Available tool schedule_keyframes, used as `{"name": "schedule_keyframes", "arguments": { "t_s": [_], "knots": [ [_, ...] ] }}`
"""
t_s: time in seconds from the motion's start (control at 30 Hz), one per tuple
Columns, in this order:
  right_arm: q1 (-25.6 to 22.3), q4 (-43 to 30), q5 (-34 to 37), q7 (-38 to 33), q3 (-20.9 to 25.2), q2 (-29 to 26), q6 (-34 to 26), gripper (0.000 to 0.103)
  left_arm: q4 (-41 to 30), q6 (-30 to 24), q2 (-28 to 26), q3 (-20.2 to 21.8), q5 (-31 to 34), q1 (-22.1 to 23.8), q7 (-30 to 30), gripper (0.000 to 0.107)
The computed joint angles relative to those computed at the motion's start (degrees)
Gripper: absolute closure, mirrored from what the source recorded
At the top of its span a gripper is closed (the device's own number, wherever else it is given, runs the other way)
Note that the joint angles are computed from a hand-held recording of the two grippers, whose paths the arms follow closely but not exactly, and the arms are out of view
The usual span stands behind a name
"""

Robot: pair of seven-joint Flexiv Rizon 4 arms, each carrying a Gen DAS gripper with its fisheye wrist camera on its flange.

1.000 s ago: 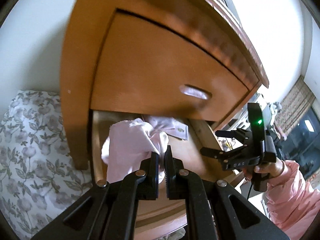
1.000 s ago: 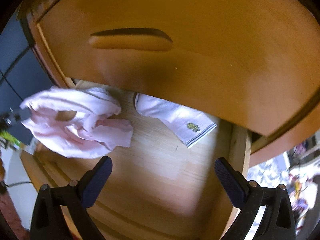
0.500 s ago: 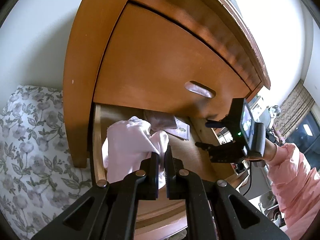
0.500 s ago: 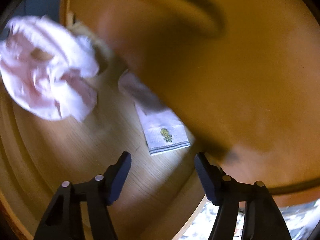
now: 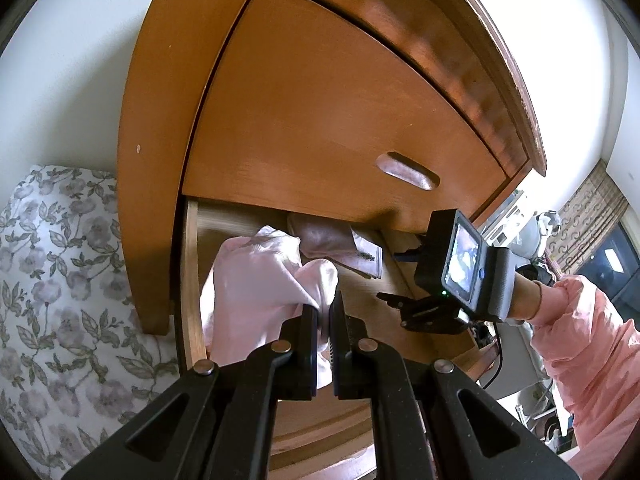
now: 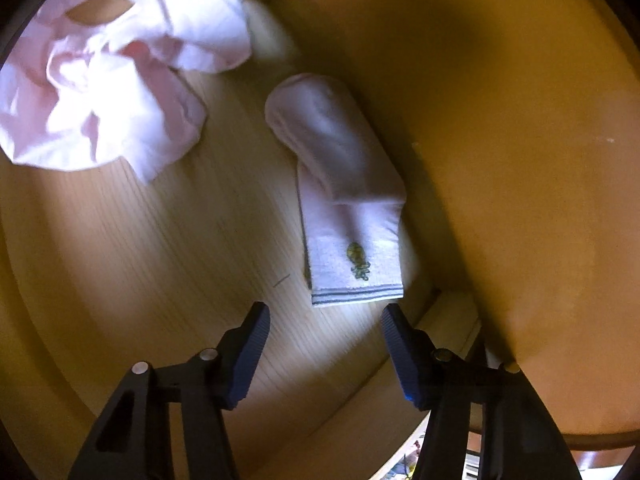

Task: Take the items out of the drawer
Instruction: 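Close the right gripper on the pink sock with pineapple embroidery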

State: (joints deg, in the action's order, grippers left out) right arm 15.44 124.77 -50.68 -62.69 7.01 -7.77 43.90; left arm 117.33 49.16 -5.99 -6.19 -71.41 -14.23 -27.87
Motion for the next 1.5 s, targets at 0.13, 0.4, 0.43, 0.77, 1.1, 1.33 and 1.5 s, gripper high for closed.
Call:
{"name": "schedule_keyframes", "arguments": {
  "t_s": [0.13,0.4,0.43,0.77,1.1,1.33,1.5],
  "knots": [
    [-0.4,1.0,-2.9,2.1,-0.6,-0.3,1.4,0.053,0.2,0.3,0.0,-0.1,-0.9,-0.2,0.6,0.102],
    [0.1,3.2,-9.4,5.4,-0.2,0.0,1.9,0.056,0.9,1.2,0.1,-0.2,-3.0,-0.7,2.1,0.102],
    [0.2,3.6,-10.7,5.8,-0.2,0.1,1.9,0.056,0.9,1.4,0.1,-0.2,-3.3,-0.8,2.4,0.102],
    [0.6,6.8,-21.2,11.1,0.2,0.3,0.6,0.063,1.7,0.9,-0.5,-0.5,-8.9,-1.4,6.8,0.102],
    [0.6,7.9,-27.3,16.5,-0.1,-1.0,-0.4,0.080,2.4,-0.8,-0.8,-0.2,-12.9,-1.3,10.2,0.102],
    [2.2,7.1,-26.8,18.4,0.6,-1.7,-2.4,0.092,2.4,-1.9,-1.2,-0.2,-14.1,-1.1,11.1,0.102],
    [2.6,7.2,-27.4,20.1,1.1,0.0,-3.1,0.094,2.4,-2.2,-1.4,-0.2,-14.6,-1.1,11.3,0.102]
  ]
}}
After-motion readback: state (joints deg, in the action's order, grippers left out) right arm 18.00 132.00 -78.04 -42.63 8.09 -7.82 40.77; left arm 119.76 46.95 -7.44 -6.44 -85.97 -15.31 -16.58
